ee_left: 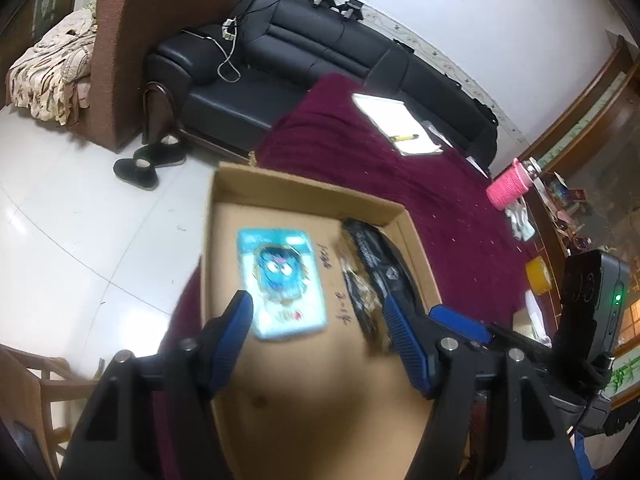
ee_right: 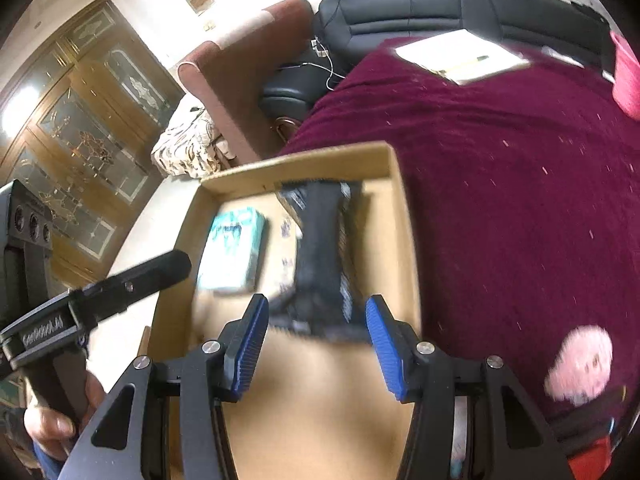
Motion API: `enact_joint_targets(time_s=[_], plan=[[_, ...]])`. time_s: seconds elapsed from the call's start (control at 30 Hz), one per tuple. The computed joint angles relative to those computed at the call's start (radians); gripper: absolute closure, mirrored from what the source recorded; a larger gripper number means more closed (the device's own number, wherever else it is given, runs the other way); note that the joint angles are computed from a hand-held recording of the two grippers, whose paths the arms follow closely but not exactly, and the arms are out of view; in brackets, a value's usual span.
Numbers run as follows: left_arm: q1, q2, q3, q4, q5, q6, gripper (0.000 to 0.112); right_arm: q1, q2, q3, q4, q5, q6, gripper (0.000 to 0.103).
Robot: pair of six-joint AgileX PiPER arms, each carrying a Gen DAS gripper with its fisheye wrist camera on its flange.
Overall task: Organize objects
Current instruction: 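Open both grippers to drop the card pack and snack packet into the tray, then move both grippers back over the cluttered table toward the clear pouch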
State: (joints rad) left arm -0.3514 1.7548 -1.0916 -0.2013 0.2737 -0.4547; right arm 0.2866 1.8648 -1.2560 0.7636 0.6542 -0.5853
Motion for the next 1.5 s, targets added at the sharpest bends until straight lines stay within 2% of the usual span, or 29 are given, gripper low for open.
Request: enact_joint_targets(time_s=[0.2,0.3,0.43,0.57,0.63,0.83,0.93,1.0,1.27,1.5], plan=[[-0.083,-0.014,0.014,0.061,-0.022,-0.098,0.044,-0.169,-0.164,0.207,0.167,0.035,-0.243,0.047],[-0.154,-0.006,-0.007,0.188,-0.024,-0.232,0.042,-0.286,-0.228,0.272,0.215,0.082,-0.337,0.046],[-0.258,0.034,-0.069,0.322,-0.01,-0.365,0.039,-0.44,-0.29,0.318,0.243,0.15,-0.424,0.044],[-0.365,0.11,-0.181,0.39,0.026,-0.447,0.039,-0.579,-0.322,0.33,0.257,0.214,-0.479,0.042],[-0.408,0.151,-0.243,0.379,0.047,-0.44,0.039,-0.655,-0.321,0.324,0.261,0.245,-0.5,0.041],[-0.498,0.286,-0.447,0.347,0.128,-0.413,0.039,-0.851,-0.235,0.253,0.255,0.299,-0.506,0.04],[-0.52,0.342,-0.53,0.308,0.162,-0.381,0.039,-0.911,-0.184,0.216,0.238,0.291,-0.488,0.04],[-0.535,0.372,-0.576,0.299,0.181,-0.377,0.039,-0.963,-0.143,0.189,0.257,0.334,-0.504,0.04],[-0.563,0.44,-0.671,0.271,0.219,-0.368,0.038,-0.965,-0.056,0.156,0.256,0.281,-0.506,0.039],[-0.572,0.463,-0.696,0.266,0.221,-0.376,0.038,-0.965,0.024,0.121,0.269,0.357,-0.535,0.036]])
